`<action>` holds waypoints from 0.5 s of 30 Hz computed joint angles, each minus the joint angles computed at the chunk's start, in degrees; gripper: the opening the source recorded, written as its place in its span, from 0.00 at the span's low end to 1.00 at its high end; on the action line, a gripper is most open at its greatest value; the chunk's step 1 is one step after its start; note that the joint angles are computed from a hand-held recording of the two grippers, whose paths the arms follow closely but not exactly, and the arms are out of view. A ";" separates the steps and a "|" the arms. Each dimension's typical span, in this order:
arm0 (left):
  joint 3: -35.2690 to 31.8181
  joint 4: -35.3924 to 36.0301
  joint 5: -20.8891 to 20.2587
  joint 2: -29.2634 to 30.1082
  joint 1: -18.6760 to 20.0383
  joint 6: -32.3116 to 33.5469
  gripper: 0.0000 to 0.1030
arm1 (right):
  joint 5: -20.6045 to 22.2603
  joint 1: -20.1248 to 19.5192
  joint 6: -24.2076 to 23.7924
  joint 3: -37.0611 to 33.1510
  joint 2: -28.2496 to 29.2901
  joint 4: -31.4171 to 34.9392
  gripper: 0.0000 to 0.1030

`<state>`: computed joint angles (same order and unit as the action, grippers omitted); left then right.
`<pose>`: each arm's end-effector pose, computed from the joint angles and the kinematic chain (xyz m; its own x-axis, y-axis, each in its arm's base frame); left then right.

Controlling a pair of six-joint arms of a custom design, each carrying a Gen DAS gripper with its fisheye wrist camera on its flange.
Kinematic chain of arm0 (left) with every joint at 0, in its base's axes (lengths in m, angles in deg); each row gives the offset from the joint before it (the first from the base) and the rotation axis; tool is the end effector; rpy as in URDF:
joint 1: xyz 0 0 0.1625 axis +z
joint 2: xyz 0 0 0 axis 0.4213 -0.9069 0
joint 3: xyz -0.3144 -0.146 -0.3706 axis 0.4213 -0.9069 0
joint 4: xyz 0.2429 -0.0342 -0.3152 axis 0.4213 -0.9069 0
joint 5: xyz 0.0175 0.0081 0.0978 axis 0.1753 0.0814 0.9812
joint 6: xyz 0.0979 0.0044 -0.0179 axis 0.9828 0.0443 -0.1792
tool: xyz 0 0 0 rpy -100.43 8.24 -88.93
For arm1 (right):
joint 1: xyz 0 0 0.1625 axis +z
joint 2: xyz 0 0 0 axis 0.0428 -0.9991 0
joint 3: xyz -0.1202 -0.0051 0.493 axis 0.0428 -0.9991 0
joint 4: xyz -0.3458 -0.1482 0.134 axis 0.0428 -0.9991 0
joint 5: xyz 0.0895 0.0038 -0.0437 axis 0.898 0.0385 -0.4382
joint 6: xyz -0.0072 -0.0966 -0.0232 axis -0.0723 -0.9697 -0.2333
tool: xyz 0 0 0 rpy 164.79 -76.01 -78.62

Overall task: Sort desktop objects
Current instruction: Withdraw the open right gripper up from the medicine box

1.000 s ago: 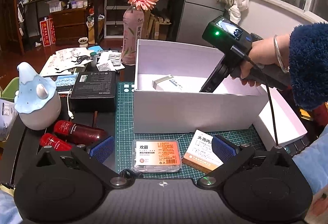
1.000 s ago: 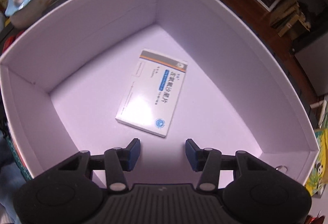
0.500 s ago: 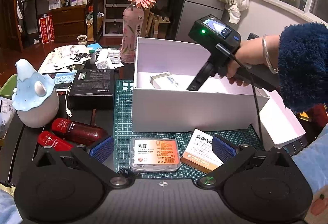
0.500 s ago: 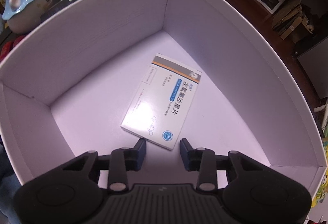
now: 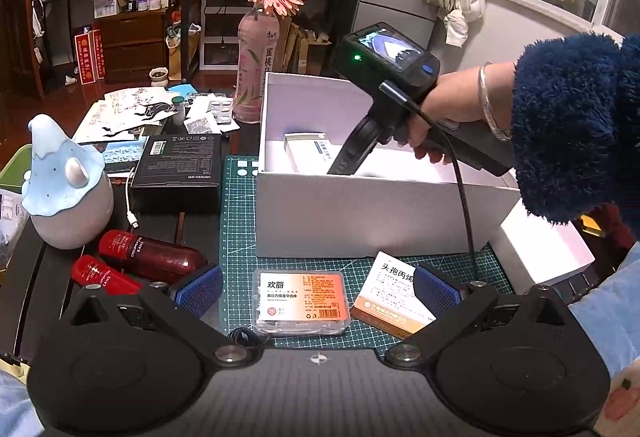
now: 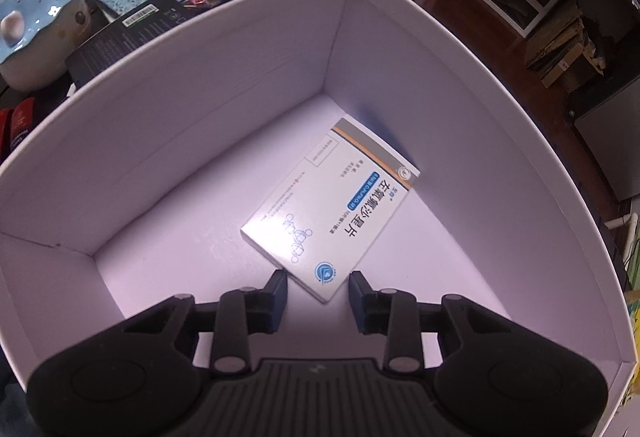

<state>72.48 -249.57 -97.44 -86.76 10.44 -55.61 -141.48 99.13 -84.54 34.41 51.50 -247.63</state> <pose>-0.1755 -0.3944 0.0914 -0.8072 -0.1328 -0.5751 0.3580 0.6646 -0.6559 0.2189 -0.6993 -0.0321 -0.2090 -0.8929 0.3988 -0.8015 0.3900 0.4533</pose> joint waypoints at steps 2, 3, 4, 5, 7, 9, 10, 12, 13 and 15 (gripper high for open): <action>-0.01 -0.23 -0.27 -0.04 0.07 0.18 1.00 | 0.29 0.12 -0.30 -0.13 0.16 0.03 0.31; 0.01 -0.40 -0.34 -0.01 0.07 0.29 1.00 | 0.43 0.19 -0.66 -0.21 0.30 -0.08 0.31; 0.03 -0.56 -0.40 0.03 0.07 0.41 1.00 | 0.57 0.27 -1.11 -0.27 0.44 -0.23 0.31; 0.01 -0.67 -0.41 0.07 0.07 0.54 1.00 | 0.72 0.34 -1.56 -0.33 0.56 -0.37 0.31; -0.05 -0.55 -0.51 0.05 0.14 0.57 1.00 | 1.10 0.50 -2.00 -0.38 0.66 -0.43 0.31; -0.02 -0.64 -0.59 0.05 0.15 0.56 1.00 | 0.97 0.66 -2.58 -0.49 0.89 -0.54 0.31; 0.00 -0.78 -0.60 0.07 0.14 0.60 1.00 | 0.72 0.74 -3.16 -0.53 1.11 -0.86 0.32; 0.05 -1.08 -0.67 0.12 0.18 0.74 1.00 | 0.55 0.84 -3.93 -0.58 1.42 -1.26 0.32; 0.03 -1.18 -0.73 0.16 0.21 0.80 1.00 | 0.70 0.85 -4.05 -0.61 1.47 -1.27 0.32; -0.01 -1.17 -0.82 0.16 0.24 0.85 1.00 | 1.07 0.87 -4.33 -0.65 1.56 -1.33 0.32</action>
<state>72.46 -250.74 -98.26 -86.60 10.67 -54.76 -140.41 100.01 -88.87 33.76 53.06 -248.96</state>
